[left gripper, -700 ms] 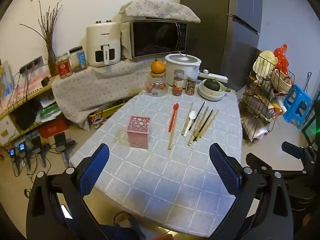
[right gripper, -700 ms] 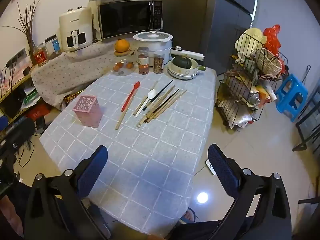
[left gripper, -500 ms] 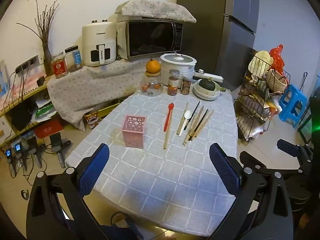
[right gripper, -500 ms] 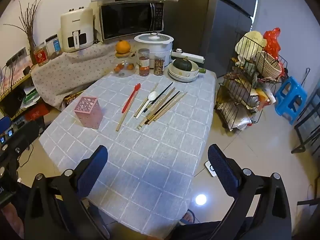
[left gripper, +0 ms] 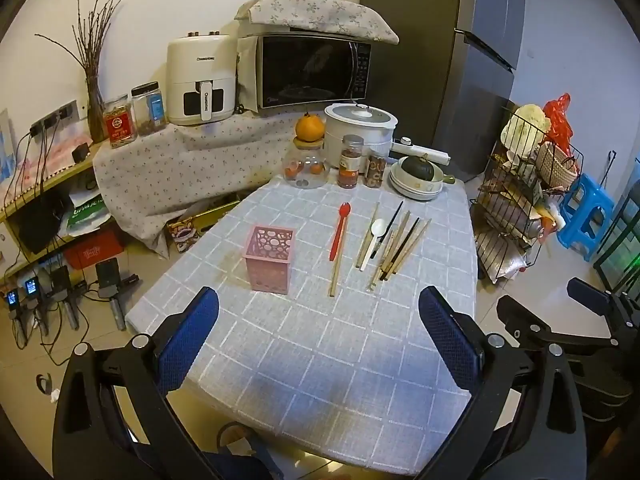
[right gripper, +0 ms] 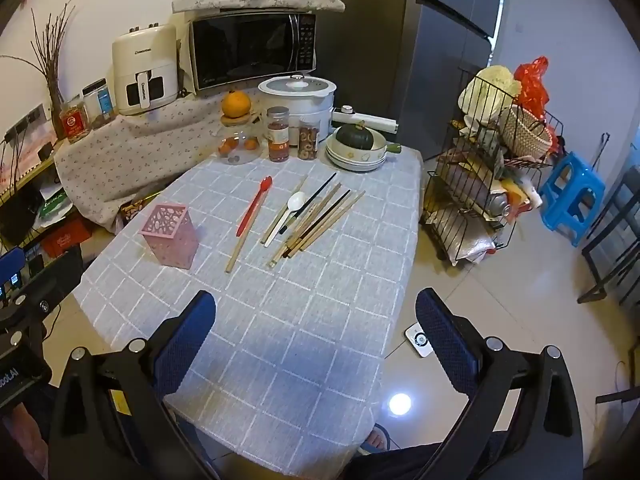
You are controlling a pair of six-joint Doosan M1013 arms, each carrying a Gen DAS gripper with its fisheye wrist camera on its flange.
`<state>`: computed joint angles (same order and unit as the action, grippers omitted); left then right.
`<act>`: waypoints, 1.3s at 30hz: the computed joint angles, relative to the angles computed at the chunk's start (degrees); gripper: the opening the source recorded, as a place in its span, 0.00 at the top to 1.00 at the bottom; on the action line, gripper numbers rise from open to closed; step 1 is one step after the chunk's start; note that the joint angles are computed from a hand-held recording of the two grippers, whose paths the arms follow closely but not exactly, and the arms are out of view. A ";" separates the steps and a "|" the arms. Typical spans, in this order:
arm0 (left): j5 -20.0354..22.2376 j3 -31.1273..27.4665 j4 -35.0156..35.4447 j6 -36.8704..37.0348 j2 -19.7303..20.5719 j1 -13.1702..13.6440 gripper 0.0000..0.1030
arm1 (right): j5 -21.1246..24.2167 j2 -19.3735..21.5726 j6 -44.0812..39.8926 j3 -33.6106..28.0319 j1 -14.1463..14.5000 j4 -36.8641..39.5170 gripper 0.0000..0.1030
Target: Organize utensils
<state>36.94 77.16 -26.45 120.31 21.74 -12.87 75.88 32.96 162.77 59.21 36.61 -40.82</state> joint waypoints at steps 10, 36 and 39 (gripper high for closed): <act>0.20 -0.58 0.22 0.03 0.73 0.04 0.07 | -0.06 -0.14 1.10 0.53 0.09 -0.61 0.05; 0.37 0.21 -1.92 2.00 0.50 -0.10 0.07 | -2.23 -0.67 1.75 1.18 -0.24 1.03 0.05; 0.46 0.21 -1.83 1.85 0.49 -0.13 0.07 | -2.57 -0.84 1.93 1.54 -0.28 1.27 0.05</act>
